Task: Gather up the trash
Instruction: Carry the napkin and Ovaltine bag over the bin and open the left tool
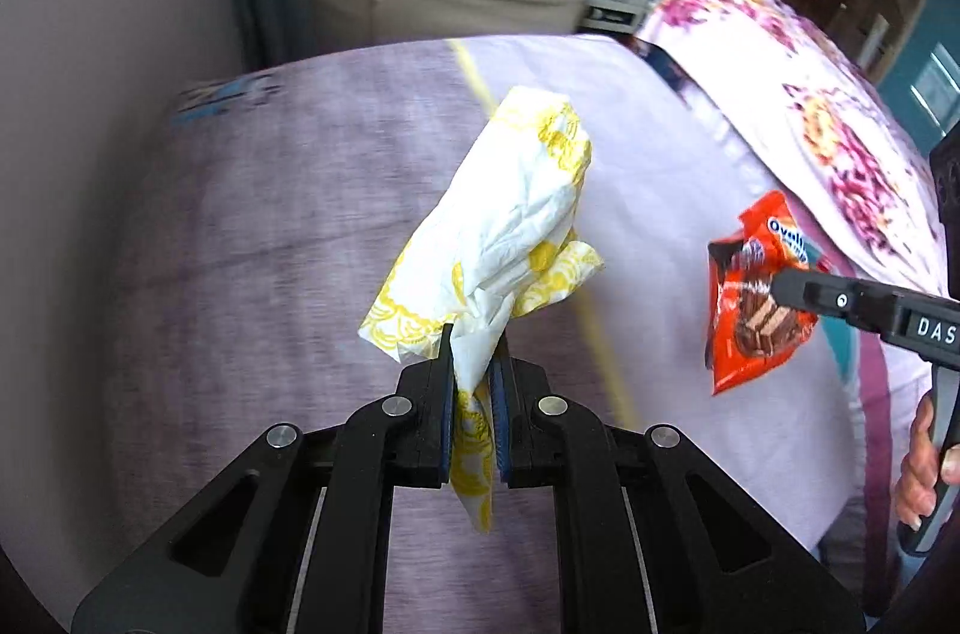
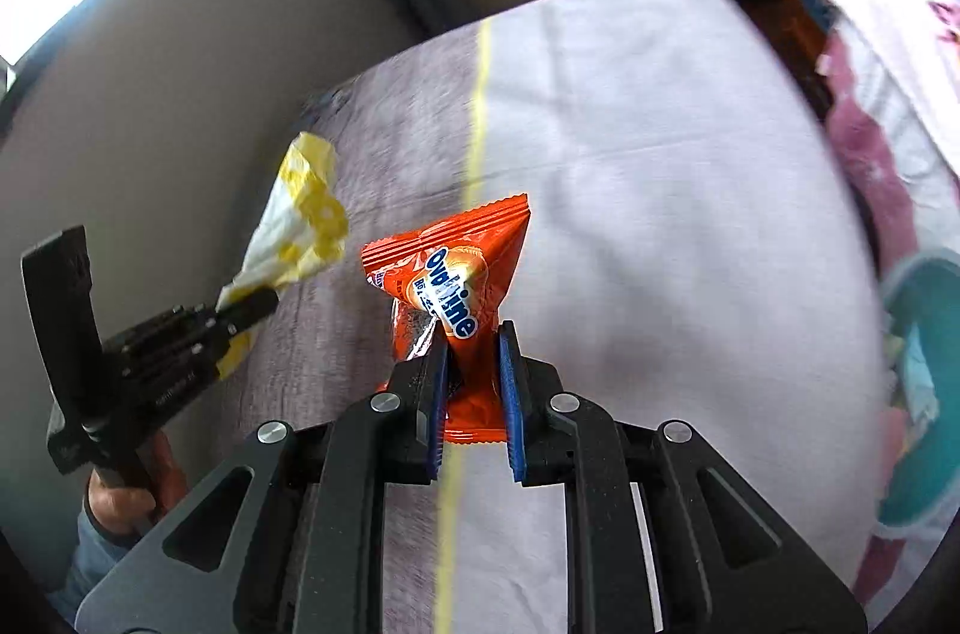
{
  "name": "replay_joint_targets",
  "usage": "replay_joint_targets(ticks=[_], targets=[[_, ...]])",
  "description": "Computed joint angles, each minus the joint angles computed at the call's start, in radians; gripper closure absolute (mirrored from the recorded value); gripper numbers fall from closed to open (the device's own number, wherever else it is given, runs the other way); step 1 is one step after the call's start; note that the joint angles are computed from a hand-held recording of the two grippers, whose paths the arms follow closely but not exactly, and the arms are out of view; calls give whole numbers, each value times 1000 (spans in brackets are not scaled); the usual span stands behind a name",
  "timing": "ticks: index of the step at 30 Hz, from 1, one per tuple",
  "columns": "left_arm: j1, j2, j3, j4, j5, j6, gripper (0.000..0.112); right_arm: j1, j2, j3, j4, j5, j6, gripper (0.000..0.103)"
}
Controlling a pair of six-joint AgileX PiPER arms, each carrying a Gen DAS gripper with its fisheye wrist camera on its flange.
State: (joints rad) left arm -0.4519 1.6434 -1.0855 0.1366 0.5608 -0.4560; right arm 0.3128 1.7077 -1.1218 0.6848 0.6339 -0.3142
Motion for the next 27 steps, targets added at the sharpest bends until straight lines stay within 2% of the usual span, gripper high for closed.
replay_joint_targets(ticks=[5, 9, 13, 19, 23, 27], targets=[[-145, 110, -139, 30, 49, -79, 101, -124, -119, 111, 18, -3, -52, 88], [-225, 199, -258, 34, 89, -98, 101, -277, -190, 202, 104, 22, -186, 88], [-300, 294, -399, 41, 150, -110, 101, -438, -215, 256, 200, 62, -335, 88], [-383, 425, -602, 38, 258, -114, 101, -612, -206, 306, 315, 90, -524, 88], [-424, 511, -746, 24, 329, -98, 101, -751, -201, 324, 365, 130, -624, 88], [-469, 632, -953, 9, 425, -73, 101, -868, -200, 325, 371, 170, -669, 88]])
